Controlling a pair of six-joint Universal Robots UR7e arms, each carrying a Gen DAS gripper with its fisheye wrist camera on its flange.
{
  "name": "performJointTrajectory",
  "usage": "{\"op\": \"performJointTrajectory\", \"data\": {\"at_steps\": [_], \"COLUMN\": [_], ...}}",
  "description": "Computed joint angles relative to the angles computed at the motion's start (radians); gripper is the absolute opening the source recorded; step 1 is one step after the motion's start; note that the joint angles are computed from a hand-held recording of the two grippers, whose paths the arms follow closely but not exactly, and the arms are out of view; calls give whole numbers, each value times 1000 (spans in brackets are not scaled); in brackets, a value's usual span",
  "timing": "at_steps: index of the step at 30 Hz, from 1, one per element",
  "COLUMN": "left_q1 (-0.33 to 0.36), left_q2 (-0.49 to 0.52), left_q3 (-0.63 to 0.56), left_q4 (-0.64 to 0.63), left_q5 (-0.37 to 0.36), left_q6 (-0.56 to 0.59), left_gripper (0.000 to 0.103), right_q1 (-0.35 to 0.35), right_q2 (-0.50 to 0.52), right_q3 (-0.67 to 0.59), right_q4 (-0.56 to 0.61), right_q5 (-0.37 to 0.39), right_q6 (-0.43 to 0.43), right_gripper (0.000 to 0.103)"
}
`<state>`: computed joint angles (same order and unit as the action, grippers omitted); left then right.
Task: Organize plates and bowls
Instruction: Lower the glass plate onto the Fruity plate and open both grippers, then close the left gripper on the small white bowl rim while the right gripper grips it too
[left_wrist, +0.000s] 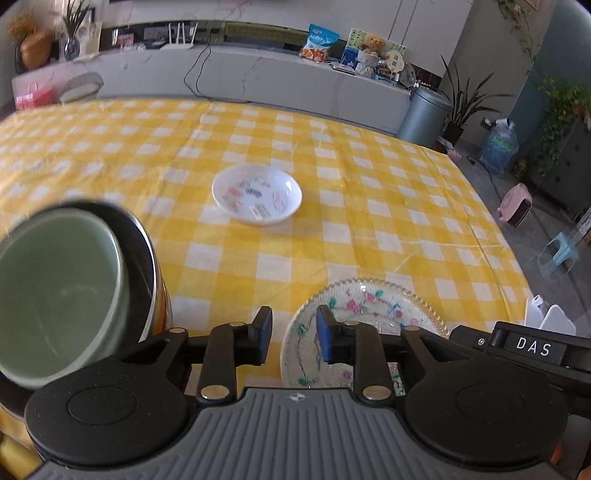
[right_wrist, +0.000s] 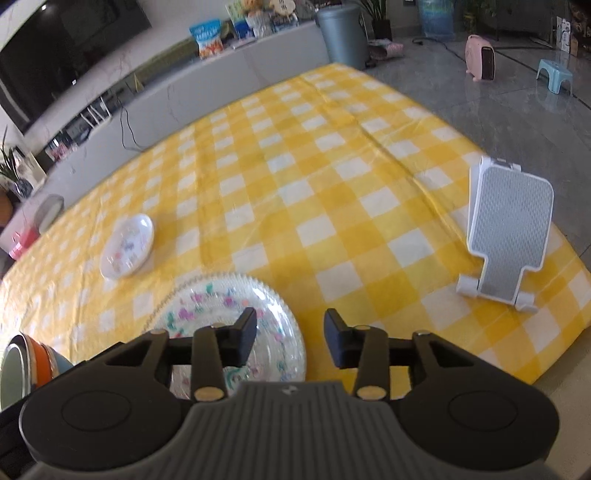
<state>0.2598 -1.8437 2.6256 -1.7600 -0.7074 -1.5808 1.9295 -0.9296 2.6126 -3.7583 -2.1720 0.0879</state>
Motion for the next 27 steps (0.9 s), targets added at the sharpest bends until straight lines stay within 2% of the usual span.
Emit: {"op": "performJointTrajectory", "data": {"at_steps": [2, 7, 9, 15, 18, 23, 27], "left_q1": [19, 86, 102, 212, 258, 351, 418], "left_q2": [12, 5, -8, 18, 31, 79, 100], "left_q3": [-27, -72, -95, -191, -211, -254, -257], "left_q4": [15, -51, -40, -60, -145, -228, -336], "left_q5": [-9, -27, -15, -9, 2, 7, 22], "left_q6": [35, 204, 213, 308, 449, 637, 805], "left_gripper": [34, 43, 48, 48, 54, 54, 59], "right_q1": [2, 21, 21, 50, 64, 59, 56], "right_q2": [0, -6, -16, -16, 9, 46, 95], "right_q3": [-6, -44, -63, -152, -210, -291, -359], "right_q4": [1, 78, 110, 189, 225, 289, 315], "right_q5": [-2, -35, -20, 24, 51, 134, 144], "right_q6": [-2, 10, 22, 30, 33, 63, 78], "right_gripper": [43, 45, 45, 51, 53, 59, 60]}}
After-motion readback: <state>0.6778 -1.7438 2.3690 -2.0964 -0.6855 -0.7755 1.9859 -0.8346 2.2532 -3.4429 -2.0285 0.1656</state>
